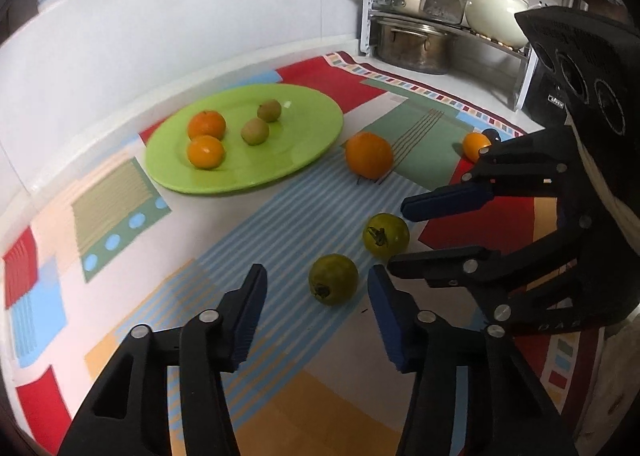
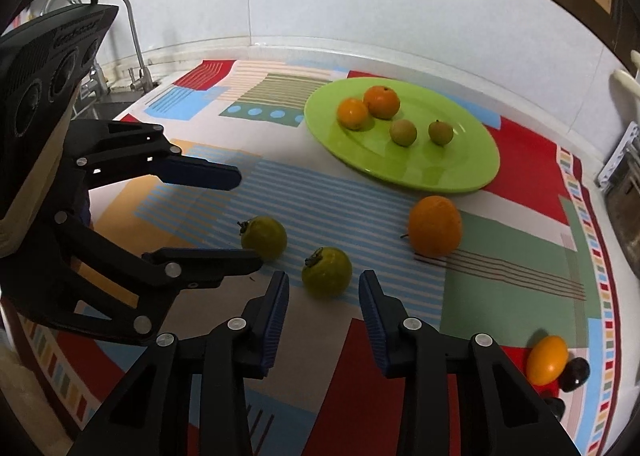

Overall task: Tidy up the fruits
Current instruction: 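Grasp a green fruit with the left tool while the right tool grasps another green fruit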

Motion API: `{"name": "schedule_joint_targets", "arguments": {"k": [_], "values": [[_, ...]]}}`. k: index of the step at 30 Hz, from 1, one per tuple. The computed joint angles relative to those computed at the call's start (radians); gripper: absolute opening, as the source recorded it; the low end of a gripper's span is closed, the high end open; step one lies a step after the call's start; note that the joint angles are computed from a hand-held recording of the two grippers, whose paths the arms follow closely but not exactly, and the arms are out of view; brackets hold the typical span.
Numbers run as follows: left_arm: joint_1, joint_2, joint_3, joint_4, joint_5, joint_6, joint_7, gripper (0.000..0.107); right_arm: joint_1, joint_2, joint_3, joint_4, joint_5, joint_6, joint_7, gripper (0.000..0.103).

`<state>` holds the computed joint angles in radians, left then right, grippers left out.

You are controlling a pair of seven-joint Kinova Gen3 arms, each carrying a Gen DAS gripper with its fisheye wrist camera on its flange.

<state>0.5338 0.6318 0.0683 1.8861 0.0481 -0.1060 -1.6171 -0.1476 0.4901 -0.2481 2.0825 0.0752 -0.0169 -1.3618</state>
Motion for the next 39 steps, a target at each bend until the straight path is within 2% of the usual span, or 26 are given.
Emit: {"name": "schedule_joint_targets", "arguments": {"k": [2, 6, 9, 11, 23, 26, 30, 34, 35, 38, 39], "values": [[-0.043, 0.009, 0.046, -0.011, -0.012, 0.014, 0.003, 0.044, 0.02, 0.011, -0.02, -0.012, 0.002, 0.011, 0.0, 0.035], [-0.076, 0.02, 0.083, -0.023, -0.018, 0.029, 0.016, 0.037, 0.067, 0.037, -0.067, -0.038, -0.001, 0.035, 0.008, 0.033], [-0.099, 0.024, 0.106, -0.026, -0.024, 0.037, 0.025, 0.031, 0.074, 0.046, -0.073, -0.043, -0.009, 0.036, 0.012, 0.032], [-0.095, 0.024, 0.101, -0.026, -0.024, 0.037, 0.03, 0.028, 0.079, 0.048, -0.077, -0.044, -0.014, 0.035, 0.013, 0.031], [-0.024, -0.011, 0.028, -0.014, 0.005, 0.041, 0.069, 0.027, 0.118, 0.019, -0.112, -0.014, -0.029, -0.002, -0.009, 0.029], [-0.005, -0.026, 0.011, -0.006, 0.011, 0.029, 0.075, 0.023, 0.13, 0.004, -0.121, -0.005, -0.024, -0.014, -0.027, 0.029], [0.031, -0.036, -0.025, -0.008, 0.019, 0.024, 0.073, 0.023, 0.139, -0.019, -0.124, 0.012, -0.013, -0.039, -0.056, 0.029], [-0.008, -0.036, 0.02, -0.005, 0.005, 0.042, 0.069, 0.023, 0.121, -0.029, -0.1, 0.022, -0.002, -0.051, -0.088, 0.029], [-0.006, -0.036, 0.021, -0.001, 0.002, 0.04, 0.068, 0.024, 0.115, -0.03, -0.095, 0.024, 0.003, -0.051, -0.094, 0.029], [0.002, -0.031, 0.016, -0.001, 0.003, 0.04, 0.07, 0.039, 0.108, -0.029, -0.09, 0.035, 0.018, -0.055, -0.106, 0.029], [0.016, -0.028, 0.001, -0.002, 0.009, 0.04, 0.073, 0.039, 0.112, -0.026, -0.095, 0.035, 0.022, -0.05, -0.112, 0.029]]}}
